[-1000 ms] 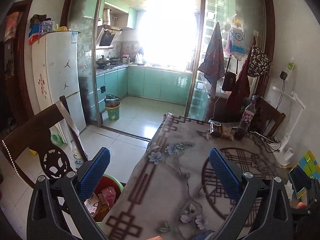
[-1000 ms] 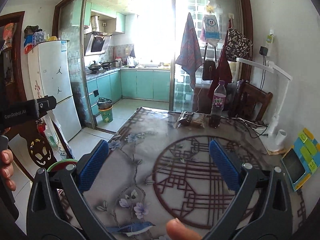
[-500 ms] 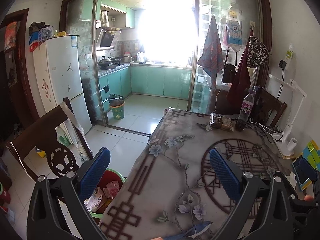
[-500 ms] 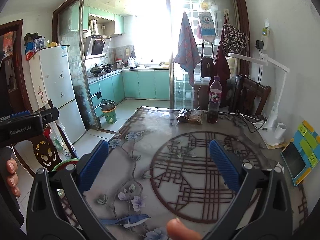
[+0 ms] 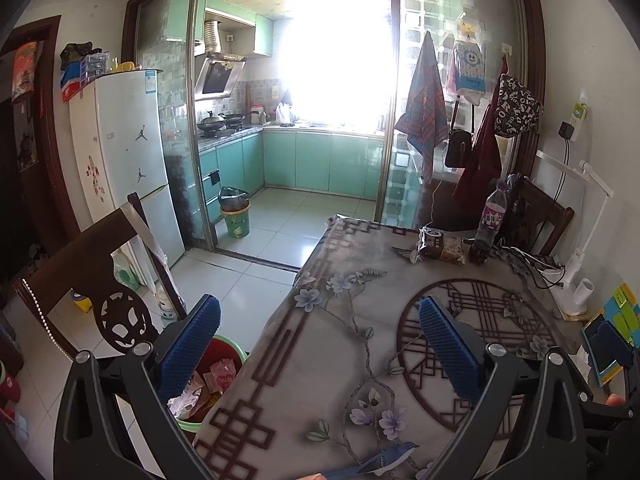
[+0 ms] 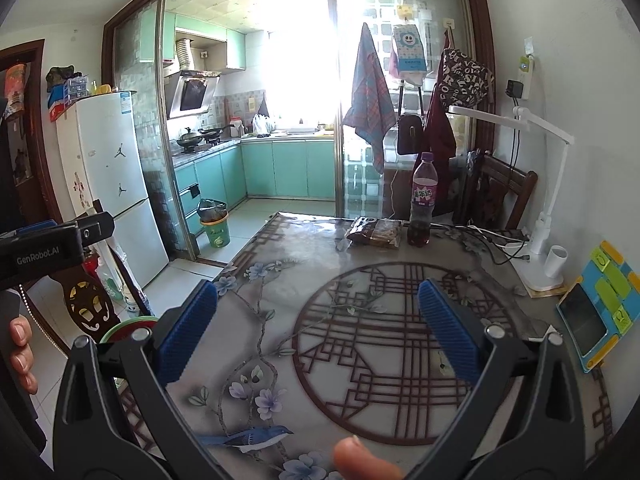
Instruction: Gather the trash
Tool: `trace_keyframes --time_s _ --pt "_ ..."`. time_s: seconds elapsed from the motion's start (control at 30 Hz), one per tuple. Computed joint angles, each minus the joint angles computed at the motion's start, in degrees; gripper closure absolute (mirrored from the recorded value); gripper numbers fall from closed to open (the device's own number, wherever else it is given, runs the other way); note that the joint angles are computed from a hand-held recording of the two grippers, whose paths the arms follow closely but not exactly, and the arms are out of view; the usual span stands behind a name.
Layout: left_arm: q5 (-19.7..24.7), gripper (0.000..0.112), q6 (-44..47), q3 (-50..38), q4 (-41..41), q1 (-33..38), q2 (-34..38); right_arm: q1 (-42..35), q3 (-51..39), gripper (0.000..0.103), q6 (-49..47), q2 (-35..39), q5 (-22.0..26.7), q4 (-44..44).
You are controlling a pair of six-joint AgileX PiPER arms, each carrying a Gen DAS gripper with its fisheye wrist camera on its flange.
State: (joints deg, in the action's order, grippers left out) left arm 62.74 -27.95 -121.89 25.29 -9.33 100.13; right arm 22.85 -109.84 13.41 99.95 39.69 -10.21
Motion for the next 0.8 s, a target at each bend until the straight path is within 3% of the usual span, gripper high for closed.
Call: trace_keyframes --time_s 0.8 --pt "0.2 0.017 0.3 -0.6 0.1 -0.6 1.0 -1.4 -1.4 0.004 0.2 1.3 1.3 0.9"
